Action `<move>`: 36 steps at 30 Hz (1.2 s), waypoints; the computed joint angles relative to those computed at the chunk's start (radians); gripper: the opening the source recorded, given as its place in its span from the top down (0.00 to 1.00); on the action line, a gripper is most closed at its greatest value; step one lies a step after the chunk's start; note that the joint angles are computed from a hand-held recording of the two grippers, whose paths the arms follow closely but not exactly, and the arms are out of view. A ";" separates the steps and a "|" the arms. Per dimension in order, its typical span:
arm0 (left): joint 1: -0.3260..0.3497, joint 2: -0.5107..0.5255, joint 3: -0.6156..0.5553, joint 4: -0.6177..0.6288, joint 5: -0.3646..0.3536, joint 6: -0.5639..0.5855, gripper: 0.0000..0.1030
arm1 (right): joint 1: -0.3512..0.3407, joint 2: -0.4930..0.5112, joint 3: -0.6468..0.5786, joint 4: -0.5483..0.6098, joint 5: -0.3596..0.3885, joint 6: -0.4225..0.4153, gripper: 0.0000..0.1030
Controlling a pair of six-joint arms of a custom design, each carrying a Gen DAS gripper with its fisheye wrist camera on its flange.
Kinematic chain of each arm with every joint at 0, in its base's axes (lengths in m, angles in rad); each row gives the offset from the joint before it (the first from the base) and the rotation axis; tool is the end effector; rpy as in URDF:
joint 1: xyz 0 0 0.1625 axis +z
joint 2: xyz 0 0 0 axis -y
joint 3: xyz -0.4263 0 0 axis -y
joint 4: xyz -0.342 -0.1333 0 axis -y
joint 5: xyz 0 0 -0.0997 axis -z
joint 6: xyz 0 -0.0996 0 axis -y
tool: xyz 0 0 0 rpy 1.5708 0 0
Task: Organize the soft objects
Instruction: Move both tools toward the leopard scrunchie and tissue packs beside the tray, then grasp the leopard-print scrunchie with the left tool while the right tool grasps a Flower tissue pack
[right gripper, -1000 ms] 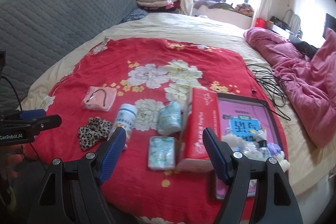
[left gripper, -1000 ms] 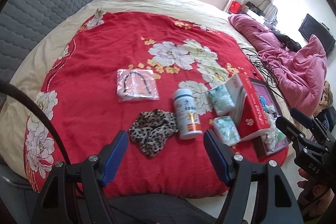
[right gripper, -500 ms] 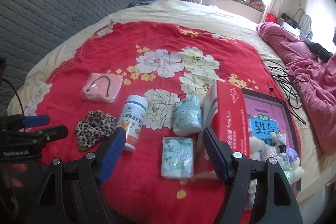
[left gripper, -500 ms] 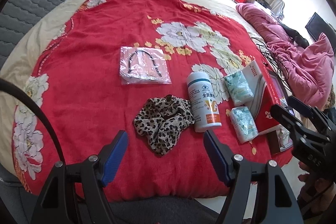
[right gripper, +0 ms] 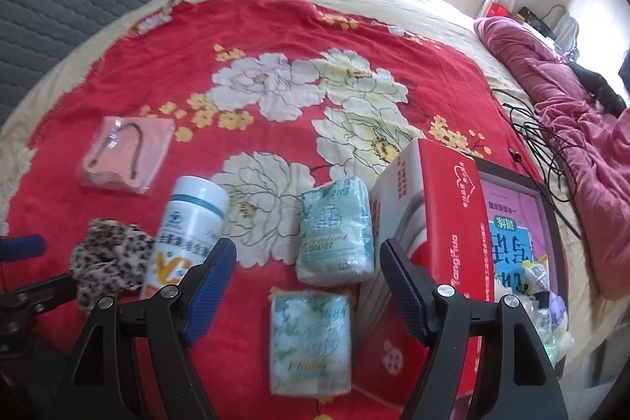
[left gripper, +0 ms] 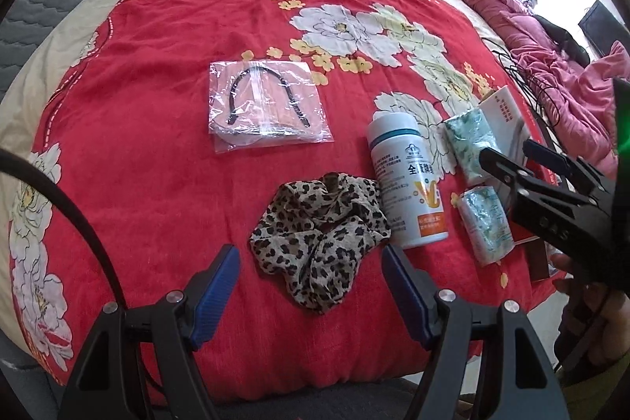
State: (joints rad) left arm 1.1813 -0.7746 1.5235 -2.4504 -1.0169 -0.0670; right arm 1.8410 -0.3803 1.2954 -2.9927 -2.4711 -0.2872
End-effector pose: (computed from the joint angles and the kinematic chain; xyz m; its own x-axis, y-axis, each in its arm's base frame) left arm -0.0808 -0.6858 0.1568 -0.8362 0.1975 -0.5116 0.3212 0.9325 -0.1650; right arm 0.2459 -0.6806 0.0439 -0.6055 -0.0462 0.7945 -0.4222 0.8649 -0.2715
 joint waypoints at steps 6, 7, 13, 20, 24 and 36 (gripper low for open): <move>0.011 0.026 -0.036 0.030 -0.006 0.009 0.29 | -0.022 0.056 -0.098 0.084 -0.058 0.000 0.26; 0.013 0.031 -0.043 0.040 -0.005 0.010 0.29 | -0.025 0.064 -0.111 0.094 -0.070 -0.001 0.26; 0.024 0.059 -0.081 0.082 -0.008 0.009 0.29 | -0.032 0.142 -0.216 0.149 -0.158 -0.064 0.26; 0.036 0.088 -0.117 0.111 -0.010 0.011 0.29 | -0.038 0.220 -0.326 0.168 -0.233 -0.123 0.25; 0.041 0.100 -0.131 0.120 -0.009 0.005 0.29 | -0.042 0.256 -0.387 0.165 -0.259 -0.161 0.27; 0.044 0.122 -0.150 0.127 0.007 -0.008 0.29 | -0.045 0.327 -0.494 0.117 -0.306 -0.322 0.50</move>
State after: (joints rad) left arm 1.2255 -0.6530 1.3736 -2.3232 -1.0104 -0.0748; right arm 1.7959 -0.0535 0.8016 -2.8756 -2.7770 -0.6090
